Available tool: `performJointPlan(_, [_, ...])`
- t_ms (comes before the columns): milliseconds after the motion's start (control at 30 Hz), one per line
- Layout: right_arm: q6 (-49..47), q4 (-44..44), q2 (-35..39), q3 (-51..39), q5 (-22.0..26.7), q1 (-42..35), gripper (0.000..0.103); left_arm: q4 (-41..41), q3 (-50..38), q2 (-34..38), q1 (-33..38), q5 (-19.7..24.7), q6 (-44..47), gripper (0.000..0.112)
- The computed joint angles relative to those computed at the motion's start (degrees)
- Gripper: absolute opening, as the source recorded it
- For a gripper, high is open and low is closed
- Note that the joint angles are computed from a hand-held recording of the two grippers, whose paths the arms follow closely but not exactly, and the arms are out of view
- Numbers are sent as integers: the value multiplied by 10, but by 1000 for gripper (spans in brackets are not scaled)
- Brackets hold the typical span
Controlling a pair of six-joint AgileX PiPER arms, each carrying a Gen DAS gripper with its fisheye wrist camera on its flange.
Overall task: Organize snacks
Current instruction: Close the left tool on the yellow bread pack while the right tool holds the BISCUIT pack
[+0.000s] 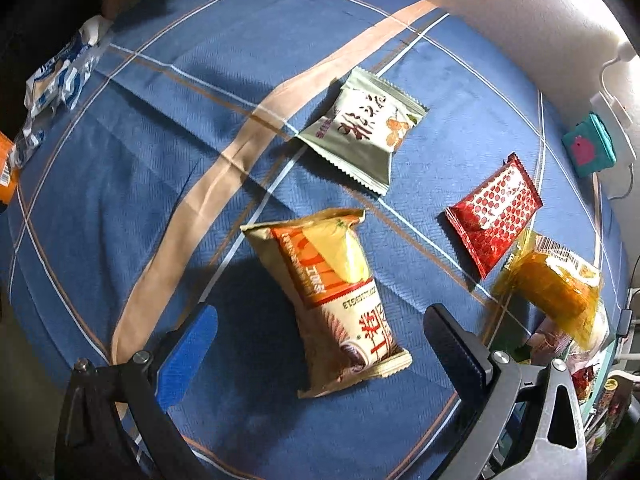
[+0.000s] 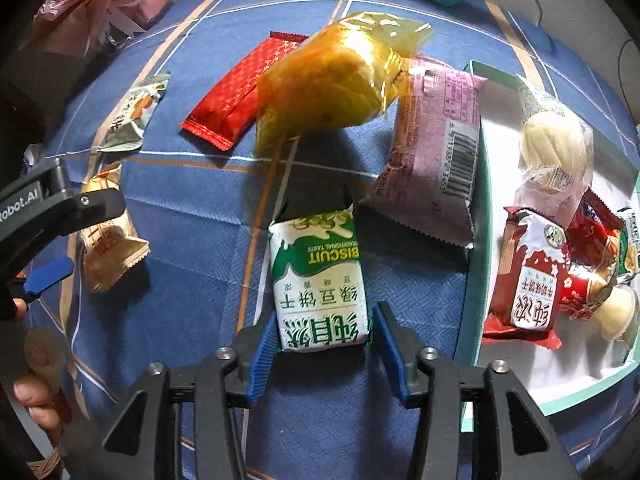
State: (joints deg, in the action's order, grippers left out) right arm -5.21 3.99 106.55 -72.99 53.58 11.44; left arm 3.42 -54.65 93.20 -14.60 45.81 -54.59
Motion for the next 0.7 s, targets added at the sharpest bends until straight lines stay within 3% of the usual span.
performJointPlan(333, [23, -2, 19, -52, 6, -3, 57, 14, -99, 101, -35, -1, -25, 94])
performJointPlan(367, [26, -4, 20, -56, 8, -1, 57, 15, -106, 106, -39, 1, -26, 92])
performJointPlan(433, [32, -11, 20, -57, 7, 8, 57, 17, -119, 113, -45, 7, -26, 76])
performJointPlan(700, [46, -26, 28, -45, -15, 19, 57, -6, -167, 148, -71, 31, -5, 63])
